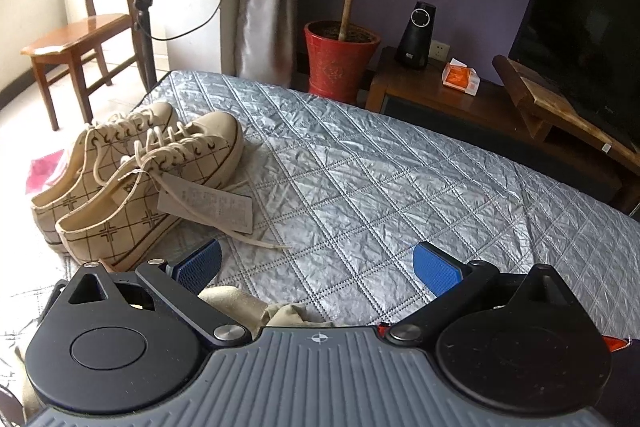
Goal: Fold clothes
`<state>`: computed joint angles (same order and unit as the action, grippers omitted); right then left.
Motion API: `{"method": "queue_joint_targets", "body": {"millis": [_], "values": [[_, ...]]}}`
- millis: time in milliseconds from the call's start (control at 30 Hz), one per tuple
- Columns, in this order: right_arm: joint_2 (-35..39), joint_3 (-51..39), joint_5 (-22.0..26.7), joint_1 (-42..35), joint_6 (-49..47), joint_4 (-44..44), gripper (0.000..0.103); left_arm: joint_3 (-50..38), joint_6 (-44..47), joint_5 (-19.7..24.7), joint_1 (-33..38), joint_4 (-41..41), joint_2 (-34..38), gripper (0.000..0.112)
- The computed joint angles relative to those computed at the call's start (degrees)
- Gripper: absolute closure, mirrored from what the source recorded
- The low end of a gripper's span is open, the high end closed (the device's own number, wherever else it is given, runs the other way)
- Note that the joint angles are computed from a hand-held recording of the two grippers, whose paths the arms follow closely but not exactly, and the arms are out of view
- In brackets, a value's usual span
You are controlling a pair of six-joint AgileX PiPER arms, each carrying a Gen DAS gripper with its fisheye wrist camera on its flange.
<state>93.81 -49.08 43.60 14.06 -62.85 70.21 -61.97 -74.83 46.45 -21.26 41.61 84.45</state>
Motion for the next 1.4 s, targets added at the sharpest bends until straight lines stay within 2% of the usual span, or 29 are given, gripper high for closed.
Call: {"method": "queue_joint_targets", "body": {"millis": [67,167,200,233,300,400,467,700,767,800,833,867,900,1033,1167,1333,1400], "values": [[-4.6,3.1,-2.3,-1.3,-4.9,2.5,0.069,0.2,-0.2,-0.2,0.4,-0.3,-0.2,0.010],[-9.3,4.6,-6.2,-0.7,-7.9,-0.8,0.060,0.2,-0.7,-0.1,0.5,-0.2,-0.2,0.010],[-8.9,3.4,-7.6,0.1,-6.0,-3.4,0.057,0.1,-1.0,0.2,0.1,0.2,-0.1,0.010],[-8.4,1.8,-8.8,1.0,-2.7,-7.1,0.057,0.0,-1.3,0.5,-0.2,0.7,0.0,0.010],[-4.9,-3.0,-10.3,2.2,2.1,-8.8,0.056,-0.2,-1.5,1.0,-0.5,1.4,0.3,0.010],[0.8,-11.7,-12.7,6.0,13.1,-17.0,0.050,-0.4,-1.5,1.0,-0.4,1.3,0.4,0.010],[3.4,-14.8,-14.1,8.9,14.2,-20.0,0.048,-0.4,-1.9,1.2,-0.1,1.6,0.2,0.010],[12.6,-23.7,-13.9,18.3,26.2,-46.3,0.047,0.4,-1.9,0.5,1.7,0.7,-1.0,0.010],[13.7,-23.6,-14.5,18.8,27.6,-50.3,0.051,0.5,-1.8,0.0,2.1,0.2,-1.3,0.010],[14.4,-23.7,-14.6,18.5,27.2,-50.5,0.065,0.6,-1.7,-0.2,2.2,0.0,-1.4,0.010],[15.0,-23.8,-14.8,18.2,27.2,-50.5,0.073,0.6,-1.5,-0.3,2.2,-0.2,-1.4,0.010],[15.0,-22.9,-15.9,17.5,26.2,-49.3,0.087,0.6,-1.4,-0.5,2.3,-0.4,-1.4,0.010],[14.7,-21.8,-16.8,16.8,24.8,-47.1,0.089,0.6,-1.2,-0.5,2.3,-0.5,-1.4,0.010],[12.4,-18.7,-15.8,11.4,15.7,-29.4,0.093,0.6,-1.1,-0.6,2.2,-0.7,-1.6,0.010],[9.8,-18.4,-13.1,8.5,11.6,-18.2,0.093,0.9,-1.6,-0.8,2.6,-0.8,-1.9,0.010],[12.4,-21.5,-11.4,11.3,16.2,-24.8,0.093,0.6,-1.1,-0.7,2.2,-0.8,-1.5,0.010],[14.4,-21.6,-12.1,12.3,17.5,-27.1,0.086,0.6,-1.1,-0.8,2.0,-0.8,-1.4,0.010]]}}
